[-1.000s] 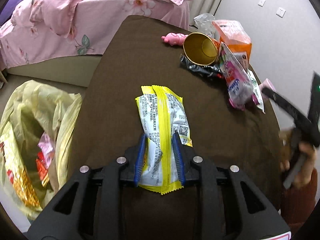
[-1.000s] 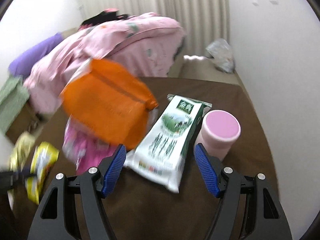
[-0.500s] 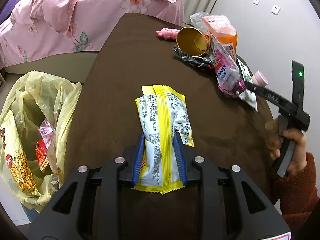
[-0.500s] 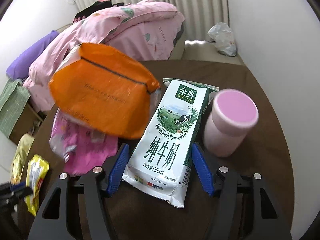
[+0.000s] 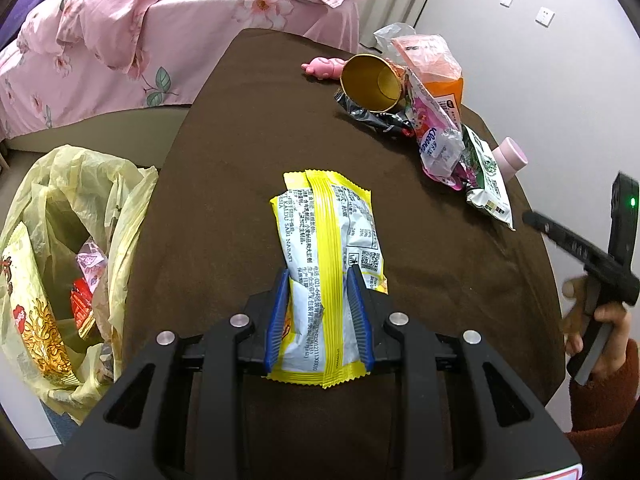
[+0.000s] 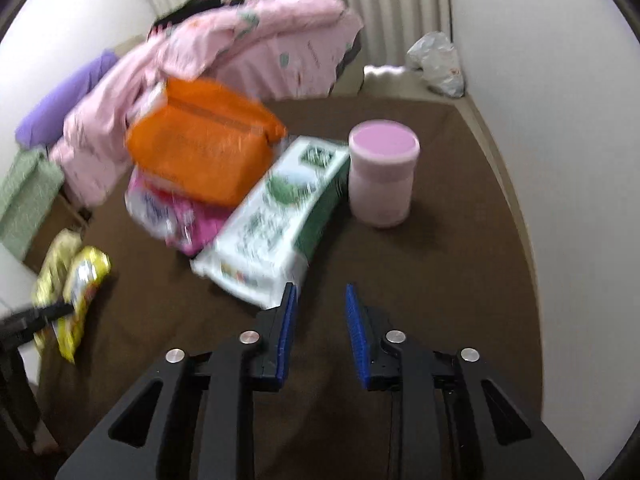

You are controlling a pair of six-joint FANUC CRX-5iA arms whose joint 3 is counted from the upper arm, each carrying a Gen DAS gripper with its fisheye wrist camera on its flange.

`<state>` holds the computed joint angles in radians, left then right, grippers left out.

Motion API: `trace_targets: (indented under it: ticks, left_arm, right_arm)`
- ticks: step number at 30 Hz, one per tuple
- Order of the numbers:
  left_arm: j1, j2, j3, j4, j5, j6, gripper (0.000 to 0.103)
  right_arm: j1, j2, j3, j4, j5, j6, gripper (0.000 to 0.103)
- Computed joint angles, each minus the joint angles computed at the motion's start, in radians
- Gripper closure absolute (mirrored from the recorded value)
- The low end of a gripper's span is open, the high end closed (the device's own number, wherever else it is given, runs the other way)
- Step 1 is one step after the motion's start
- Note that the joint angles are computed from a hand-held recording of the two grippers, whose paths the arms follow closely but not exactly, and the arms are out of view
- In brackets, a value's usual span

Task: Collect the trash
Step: 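Grasp the green-white milk carton with the right gripper and lift it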

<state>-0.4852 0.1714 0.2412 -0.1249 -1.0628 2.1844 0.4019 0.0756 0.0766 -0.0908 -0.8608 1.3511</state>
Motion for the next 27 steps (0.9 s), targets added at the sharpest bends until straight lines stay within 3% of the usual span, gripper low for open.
trace_targets:
  ticks: [2, 5, 8, 10, 13, 15, 19, 24, 27]
  left_arm:
    - [-0.004, 0.005, 0.009, -0.007, -0.007, 0.004, 0.076]
    - [-0.008, 0.008, 0.018, -0.021, -0.018, 0.011, 0.076]
    - [-0.002, -0.001, 0.008, -0.022, -0.010, 0.019, 0.074]
    - [0.006, -0.005, 0.004, -0.020, -0.007, 0.026, 0.074]
    - [0.016, -0.008, 0.002, -0.016, -0.007, 0.029, 0.074]
    - [0.021, -0.014, -0.006, -0.008, -0.001, 0.028, 0.074]
    - [0.032, -0.033, -0.032, 0.010, 0.019, 0.023, 0.074]
    - [0.061, -0.050, -0.077, 0.096, 0.069, -0.035, 0.072]
    - [0.067, -0.057, -0.095, 0.130, 0.102, -0.063, 0.069]
  right_arm:
    - [-0.016, 0.023, 0.031, -0.078, 0.031, 0.042, 0.052]
    - [0.004, 0.080, 0.070, -0.044, 0.069, 0.012, 0.043]
    - [0.008, 0.166, 0.163, -0.011, 0.030, -0.065, 0.037]
    - [-0.001, 0.214, 0.229, -0.035, -0.007, -0.085, 0.037]
    - [-0.033, 0.292, 0.373, -0.146, -0.141, -0.011, 0.037]
    - [-0.044, 0.302, 0.397, -0.198, -0.181, 0.040, 0.037]
    - [-0.052, 0.232, 0.326, -0.236, -0.218, 0.144, 0.045]
    - [-0.043, 0.150, 0.253, -0.200, -0.313, 0.211, 0.045]
    - [-0.025, 0.112, 0.210, -0.148, -0.300, 0.231, 0.042]
